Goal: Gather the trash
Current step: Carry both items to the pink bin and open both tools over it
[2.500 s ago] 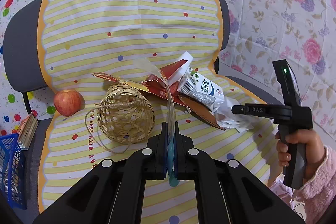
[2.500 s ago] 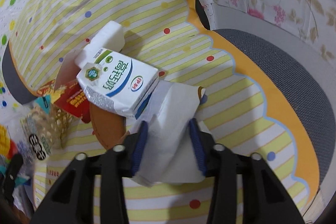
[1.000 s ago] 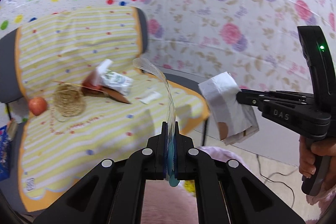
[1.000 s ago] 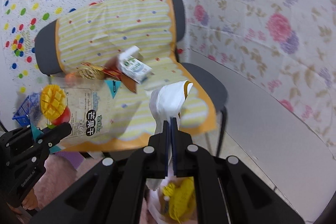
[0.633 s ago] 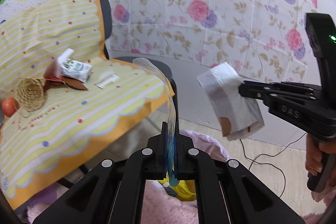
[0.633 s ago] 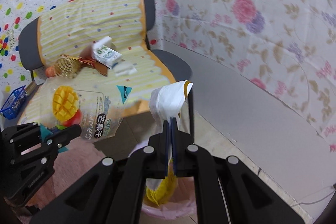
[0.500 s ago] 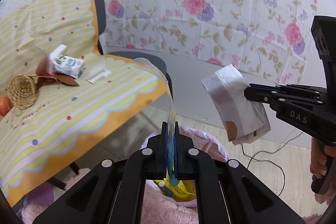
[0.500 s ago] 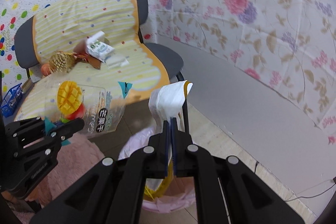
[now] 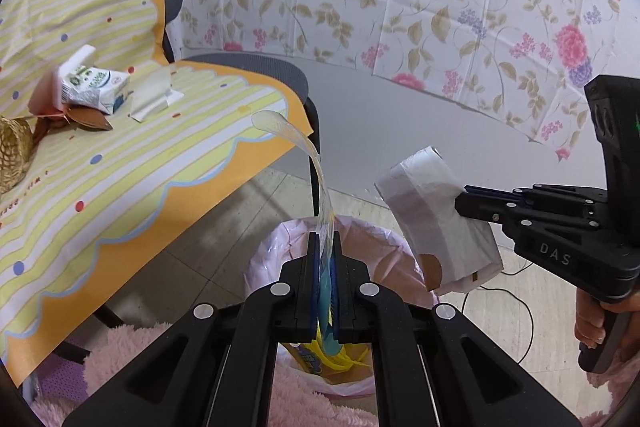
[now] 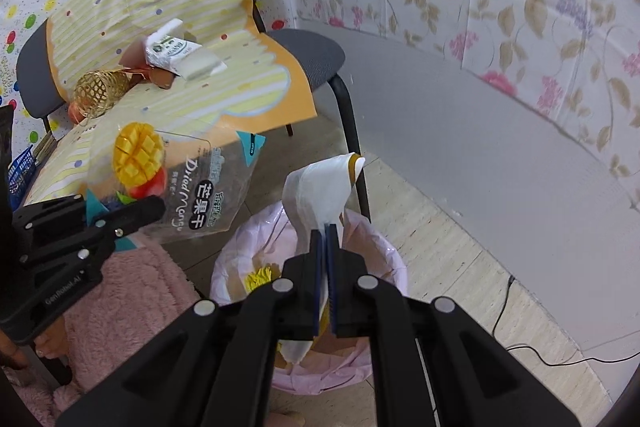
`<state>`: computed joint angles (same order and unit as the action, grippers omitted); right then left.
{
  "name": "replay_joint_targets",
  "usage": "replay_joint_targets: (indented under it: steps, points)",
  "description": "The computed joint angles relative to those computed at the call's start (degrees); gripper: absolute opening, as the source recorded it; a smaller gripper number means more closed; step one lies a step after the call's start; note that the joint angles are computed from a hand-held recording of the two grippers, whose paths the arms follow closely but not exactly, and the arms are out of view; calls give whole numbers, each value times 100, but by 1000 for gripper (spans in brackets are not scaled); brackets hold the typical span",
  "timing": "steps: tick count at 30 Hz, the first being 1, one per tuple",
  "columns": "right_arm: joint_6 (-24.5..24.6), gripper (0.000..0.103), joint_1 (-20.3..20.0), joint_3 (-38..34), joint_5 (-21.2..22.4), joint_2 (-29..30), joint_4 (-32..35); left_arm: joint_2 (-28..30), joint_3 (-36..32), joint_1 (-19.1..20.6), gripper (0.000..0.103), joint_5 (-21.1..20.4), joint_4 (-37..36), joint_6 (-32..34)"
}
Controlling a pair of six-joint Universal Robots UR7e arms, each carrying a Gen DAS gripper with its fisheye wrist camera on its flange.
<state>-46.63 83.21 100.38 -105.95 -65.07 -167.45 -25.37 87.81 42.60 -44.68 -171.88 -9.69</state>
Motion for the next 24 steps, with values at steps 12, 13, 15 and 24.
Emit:
replay_joint_targets:
  steps: [12,13,15,24]
  points:
    - [8,29,-44,-170,7,135,98,18,-104,125,37,-30,172,-101]
    - [11,29,-44,-170,19,124,95,6,-84,122,40,-14,155,-92]
    - [2,29,-24,-147,41,66,83,-31,-34,116,42,11,112,-88]
    - [15,29,125,-45,319,-323,335,-423,407,-85,44,405,-81,-207]
